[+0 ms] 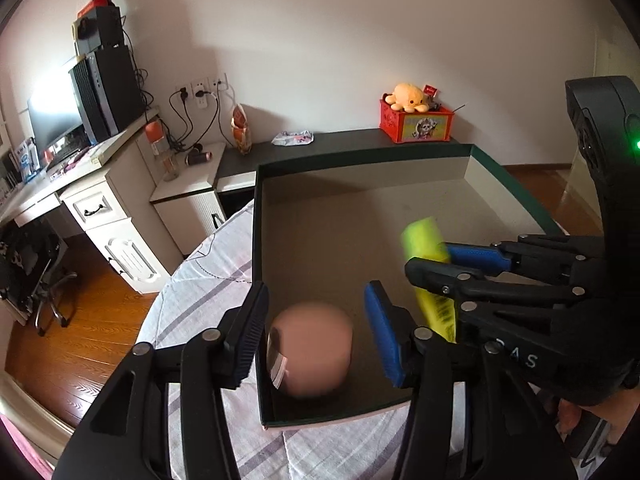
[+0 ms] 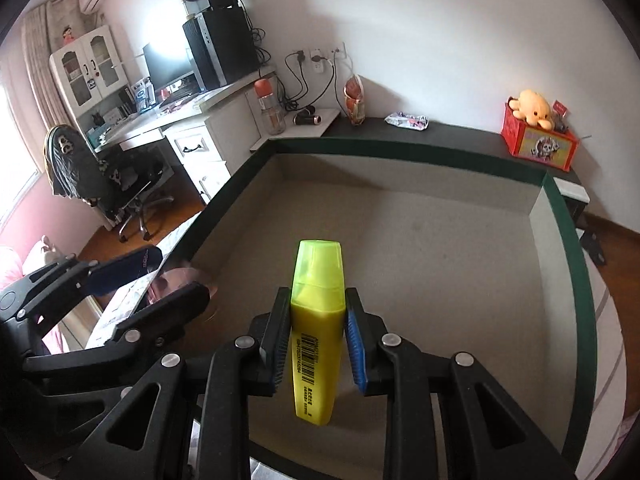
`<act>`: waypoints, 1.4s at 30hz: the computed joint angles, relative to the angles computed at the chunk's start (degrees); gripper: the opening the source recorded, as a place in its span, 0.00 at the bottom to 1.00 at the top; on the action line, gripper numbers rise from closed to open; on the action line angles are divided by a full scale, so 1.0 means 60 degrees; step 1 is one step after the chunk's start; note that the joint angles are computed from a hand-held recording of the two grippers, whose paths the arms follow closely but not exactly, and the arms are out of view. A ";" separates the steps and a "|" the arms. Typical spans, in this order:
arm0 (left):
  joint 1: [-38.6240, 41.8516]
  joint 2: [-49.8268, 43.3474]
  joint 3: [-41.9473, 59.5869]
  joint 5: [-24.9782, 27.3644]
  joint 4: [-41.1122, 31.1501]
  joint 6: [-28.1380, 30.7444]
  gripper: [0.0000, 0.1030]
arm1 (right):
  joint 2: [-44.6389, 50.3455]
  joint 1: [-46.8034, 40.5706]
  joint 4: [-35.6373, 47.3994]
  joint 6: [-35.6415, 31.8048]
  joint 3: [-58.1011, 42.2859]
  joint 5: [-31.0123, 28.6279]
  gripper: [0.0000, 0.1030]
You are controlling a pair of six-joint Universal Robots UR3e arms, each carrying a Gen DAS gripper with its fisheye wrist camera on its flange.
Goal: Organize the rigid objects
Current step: 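Carry tin and highlighter into the pink box and open both tools, then move both tools back toward the remaining items on the bed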
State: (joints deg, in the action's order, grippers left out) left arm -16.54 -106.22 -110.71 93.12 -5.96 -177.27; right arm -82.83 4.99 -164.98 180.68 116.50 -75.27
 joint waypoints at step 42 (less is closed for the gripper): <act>-0.6315 0.8786 -0.5650 0.6328 -0.1528 -0.4288 1.00 | -0.8546 1.0062 0.4916 0.6744 0.3218 -1.0812 1.00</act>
State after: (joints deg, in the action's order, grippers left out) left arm -54.43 -53.51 -144.61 131.08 -15.13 -203.00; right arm -134.11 65.36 -135.48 221.14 135.80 -140.14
